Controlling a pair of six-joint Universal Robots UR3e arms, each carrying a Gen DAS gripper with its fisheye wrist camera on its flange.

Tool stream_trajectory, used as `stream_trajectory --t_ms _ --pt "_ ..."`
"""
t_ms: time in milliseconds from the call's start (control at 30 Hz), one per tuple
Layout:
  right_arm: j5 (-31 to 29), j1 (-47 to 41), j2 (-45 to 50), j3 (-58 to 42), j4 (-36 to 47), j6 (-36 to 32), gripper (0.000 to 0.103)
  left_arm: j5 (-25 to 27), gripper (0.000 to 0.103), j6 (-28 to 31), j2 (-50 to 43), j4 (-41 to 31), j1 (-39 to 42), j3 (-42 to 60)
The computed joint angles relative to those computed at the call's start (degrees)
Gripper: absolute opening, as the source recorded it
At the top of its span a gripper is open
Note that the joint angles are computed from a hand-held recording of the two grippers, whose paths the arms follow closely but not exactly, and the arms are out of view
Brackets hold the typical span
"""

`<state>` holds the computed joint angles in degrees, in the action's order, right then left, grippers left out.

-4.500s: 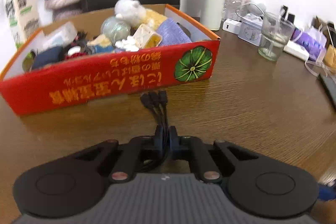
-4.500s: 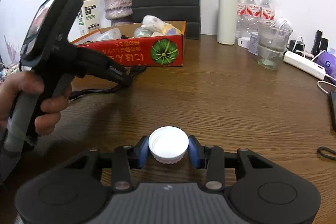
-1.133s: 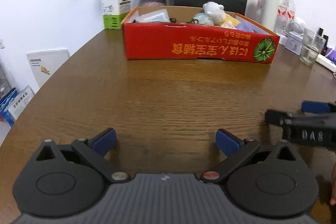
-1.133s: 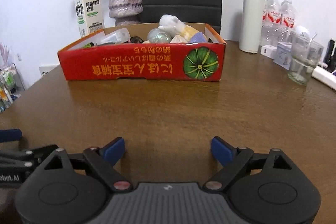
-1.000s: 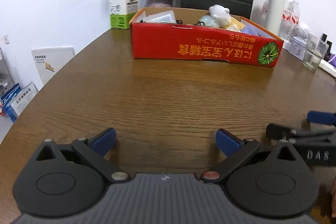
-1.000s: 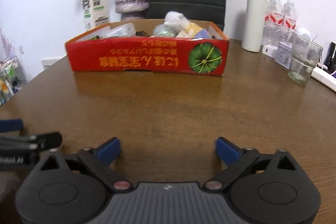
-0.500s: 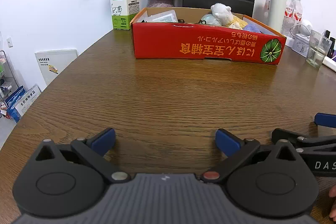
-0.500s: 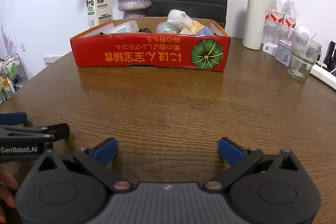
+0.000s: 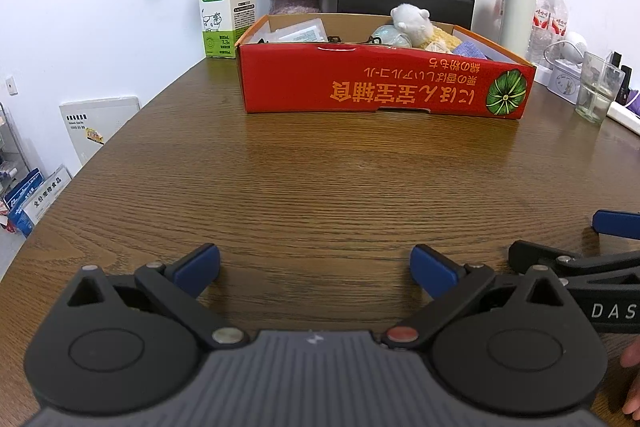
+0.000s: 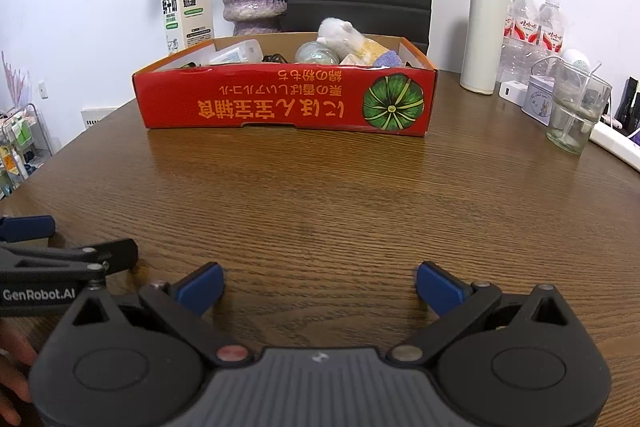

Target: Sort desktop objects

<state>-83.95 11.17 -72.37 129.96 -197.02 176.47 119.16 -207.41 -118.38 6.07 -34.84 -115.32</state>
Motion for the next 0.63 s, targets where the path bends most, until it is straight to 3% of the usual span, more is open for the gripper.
stream_trajectory --t_ms 633 --pt "-1.6 1.0 0.8 -1.3 0.4 1.3 0.103 0.4 0.103 -0.5 0.0 -0.9 0.1 0.6"
